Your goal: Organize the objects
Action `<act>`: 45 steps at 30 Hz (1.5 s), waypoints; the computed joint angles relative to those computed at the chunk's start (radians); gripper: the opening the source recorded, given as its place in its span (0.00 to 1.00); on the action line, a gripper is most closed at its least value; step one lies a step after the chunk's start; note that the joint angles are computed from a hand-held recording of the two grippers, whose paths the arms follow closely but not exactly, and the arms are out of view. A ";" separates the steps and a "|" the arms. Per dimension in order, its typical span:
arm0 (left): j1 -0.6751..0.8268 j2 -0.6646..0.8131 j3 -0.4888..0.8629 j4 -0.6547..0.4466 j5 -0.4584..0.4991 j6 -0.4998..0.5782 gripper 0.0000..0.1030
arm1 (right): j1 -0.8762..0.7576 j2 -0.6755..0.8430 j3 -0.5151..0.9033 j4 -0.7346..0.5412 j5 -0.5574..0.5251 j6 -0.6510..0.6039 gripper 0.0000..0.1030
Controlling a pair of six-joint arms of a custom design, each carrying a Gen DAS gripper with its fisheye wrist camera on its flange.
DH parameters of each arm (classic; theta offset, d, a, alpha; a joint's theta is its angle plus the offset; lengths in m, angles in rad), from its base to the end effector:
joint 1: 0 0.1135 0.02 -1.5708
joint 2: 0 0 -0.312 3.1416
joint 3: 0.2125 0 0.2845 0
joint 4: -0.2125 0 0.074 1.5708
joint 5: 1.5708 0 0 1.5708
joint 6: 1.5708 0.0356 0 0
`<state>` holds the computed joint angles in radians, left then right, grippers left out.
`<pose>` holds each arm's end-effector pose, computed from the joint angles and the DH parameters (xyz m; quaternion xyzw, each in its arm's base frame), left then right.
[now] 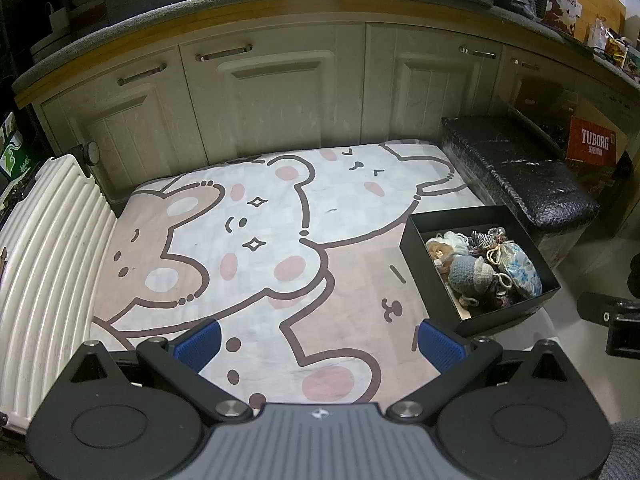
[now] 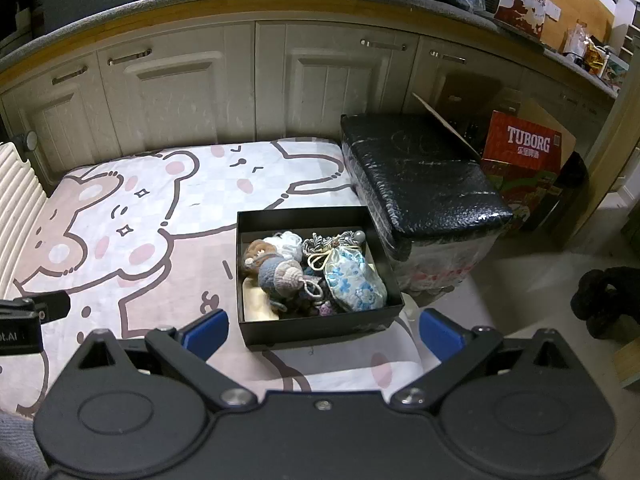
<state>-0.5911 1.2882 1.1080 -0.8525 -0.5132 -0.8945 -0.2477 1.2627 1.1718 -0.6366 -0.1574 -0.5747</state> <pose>0.2349 -0.1366 0.3321 -0.2076 0.9116 0.0063 0.3549 0.2818 -0.0655 0.3727 -0.1798 0.8922 -0.0973 0.4027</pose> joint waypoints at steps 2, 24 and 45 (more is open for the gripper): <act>0.000 -0.001 0.000 0.001 0.001 0.002 1.00 | 0.000 0.001 0.001 0.000 -0.001 -0.001 1.00; 0.006 -0.014 -0.017 0.013 0.013 0.022 1.00 | -0.001 0.003 0.005 -0.002 -0.002 -0.002 1.00; -0.003 -0.011 -0.016 0.009 0.011 0.013 1.00 | 0.004 -0.001 -0.003 0.002 0.001 0.005 1.00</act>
